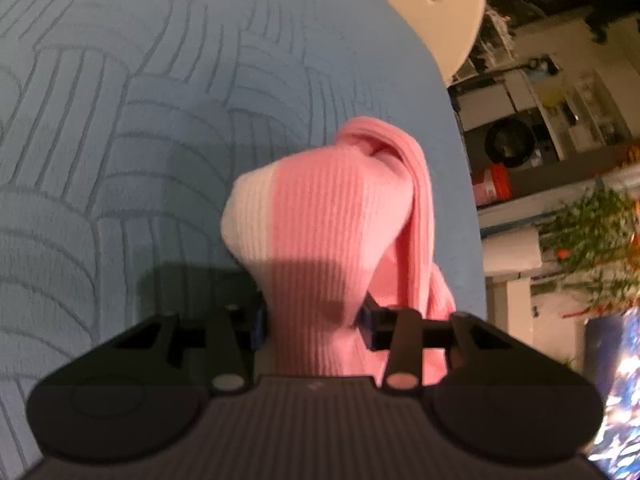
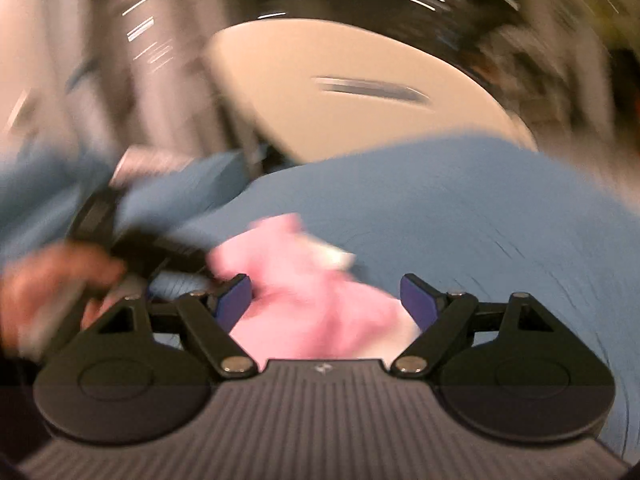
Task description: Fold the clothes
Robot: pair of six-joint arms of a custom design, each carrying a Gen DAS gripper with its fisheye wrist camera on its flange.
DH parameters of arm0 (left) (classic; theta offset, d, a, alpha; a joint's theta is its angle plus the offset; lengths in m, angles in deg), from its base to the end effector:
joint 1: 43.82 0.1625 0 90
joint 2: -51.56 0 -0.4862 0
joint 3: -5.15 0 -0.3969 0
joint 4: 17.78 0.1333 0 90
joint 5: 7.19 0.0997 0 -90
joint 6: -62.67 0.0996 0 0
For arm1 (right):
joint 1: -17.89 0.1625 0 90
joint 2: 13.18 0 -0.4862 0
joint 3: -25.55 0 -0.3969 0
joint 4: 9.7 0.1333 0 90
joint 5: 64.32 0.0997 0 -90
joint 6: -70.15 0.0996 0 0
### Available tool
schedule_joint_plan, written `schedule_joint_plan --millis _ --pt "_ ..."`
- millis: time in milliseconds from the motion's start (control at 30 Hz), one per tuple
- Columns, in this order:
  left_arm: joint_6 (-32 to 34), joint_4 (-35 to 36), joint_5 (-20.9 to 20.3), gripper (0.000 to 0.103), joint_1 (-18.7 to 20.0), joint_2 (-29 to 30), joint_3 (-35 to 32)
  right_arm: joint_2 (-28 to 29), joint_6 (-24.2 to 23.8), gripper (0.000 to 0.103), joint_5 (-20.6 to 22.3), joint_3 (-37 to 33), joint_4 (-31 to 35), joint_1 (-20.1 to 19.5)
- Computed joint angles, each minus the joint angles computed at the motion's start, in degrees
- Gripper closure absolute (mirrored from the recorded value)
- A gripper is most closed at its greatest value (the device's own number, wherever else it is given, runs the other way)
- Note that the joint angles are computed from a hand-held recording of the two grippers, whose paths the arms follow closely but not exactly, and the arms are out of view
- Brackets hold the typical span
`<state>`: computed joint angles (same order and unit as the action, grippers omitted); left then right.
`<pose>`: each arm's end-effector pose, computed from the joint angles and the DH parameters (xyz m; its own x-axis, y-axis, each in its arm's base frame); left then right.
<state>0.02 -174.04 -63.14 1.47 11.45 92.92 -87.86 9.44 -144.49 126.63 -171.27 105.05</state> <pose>-0.4003 -0.6731 0.1360 -0.9205 -0.3888 0.0395 -0.3283 0.7145 -0.6179 0.1192 -0.6305 0.4565 -0.5149 -0.6494 0.5596 -0.8464 0.2816 -0.4519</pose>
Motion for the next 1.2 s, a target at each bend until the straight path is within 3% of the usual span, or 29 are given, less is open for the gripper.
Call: schedule_joint_plan --millis 67,133,233,300,333,367,400,433,500,600,667,733,833,900,933,967,1067,1200 --pt "-0.9 1.5 -0.7 0.059 0.4 0.1 -1.1 1.2 -12.0 0.02 -2.8 4.1 -4.8 2.2" --pt "-2.0 2.9 -1.6 0.059 0.8 0.3 -2.3 2.2 -19.6 0.02 -3.7 6.1 -8.4 2.5" --pt "-4.0 2.9 -3.2 0.059 1.5 0.5 -3.2 7.4 -35.0 0.02 -7.6 9.9 -23.0 3.6" --pt "-4.4 2.1 -4.0 0.057 1.9 0.5 -2.9 11.5 -40.6 0.02 -10.7 9.6 -32.7 4.1" --pt "-4.6 1.7 -4.5 0.049 2.1 0.5 -2.8 13.9 -42.0 0.02 -14.5 7.2 -34.0 4.7" --pt "-4.8 1.7 -4.9 0.034 2.3 0.5 -2.7 14.7 -41.0 0.027 -16.5 5.2 -32.9 4.9" --pt "-5.2 2.8 -5.3 0.024 2.6 0.5 -2.8 14.2 -37.8 0.045 -17.1 4.1 -29.4 5.3" --pt "-6.0 4.1 -5.5 0.005 2.9 0.5 -2.9 13.6 -32.2 0.068 -17.8 1.6 -23.5 5.4" --pt "-8.6 3.9 -4.8 0.0 3.0 0.2 -1.6 12.3 -25.7 0.071 -18.2 -1.9 -14.3 5.9" --pt "-8.4 -5.8 -6.4 0.0 3.4 0.7 1.7 11.0 -15.5 0.072 -17.3 -5.6 -5.8 5.8" --pt "-9.6 -11.4 -7.5 0.0 3.8 2.0 2.3 9.9 -12.6 0.072 -15.0 -6.4 -2.3 5.4" --pt "-9.1 -14.6 -9.4 0.0 4.4 3.6 1.2 8.7 -12.4 0.072 -13.5 -5.9 -0.3 5.3" --pt "-5.6 -13.1 -9.4 0.0 4.7 5.5 -2.0 6.3 -17.6 0.072 -10.8 -3.4 2.6 4.9" --pt "-4.2 -6.0 -6.2 0.014 4.4 6.5 -5.1 5.5 -21.1 0.072 -10.0 -1.4 1.2 4.6" --pt "-2.7 -4.9 -5.4 0.043 4.3 6.9 -5.7 5.3 -23.4 0.069 -10.5 0.3 -1.5 4.4" --pt "-0.2 -4.1 -5.0 0.056 4.5 6.9 -5.7 5.5 -23.6 0.064 -10.6 0.6 -2.1 4.5" --pt "2.0 -7.5 -6.6 0.062 5.2 6.2 -3.4 4.8 -21.5 0.057 -13.7 0.5 -0.4 4.6" --pt "2.8 -14.4 -4.9 0.063 5.3 4.5 0.8 2.1 -14.4 0.049 -10.0 -0.4 5.6 3.8"
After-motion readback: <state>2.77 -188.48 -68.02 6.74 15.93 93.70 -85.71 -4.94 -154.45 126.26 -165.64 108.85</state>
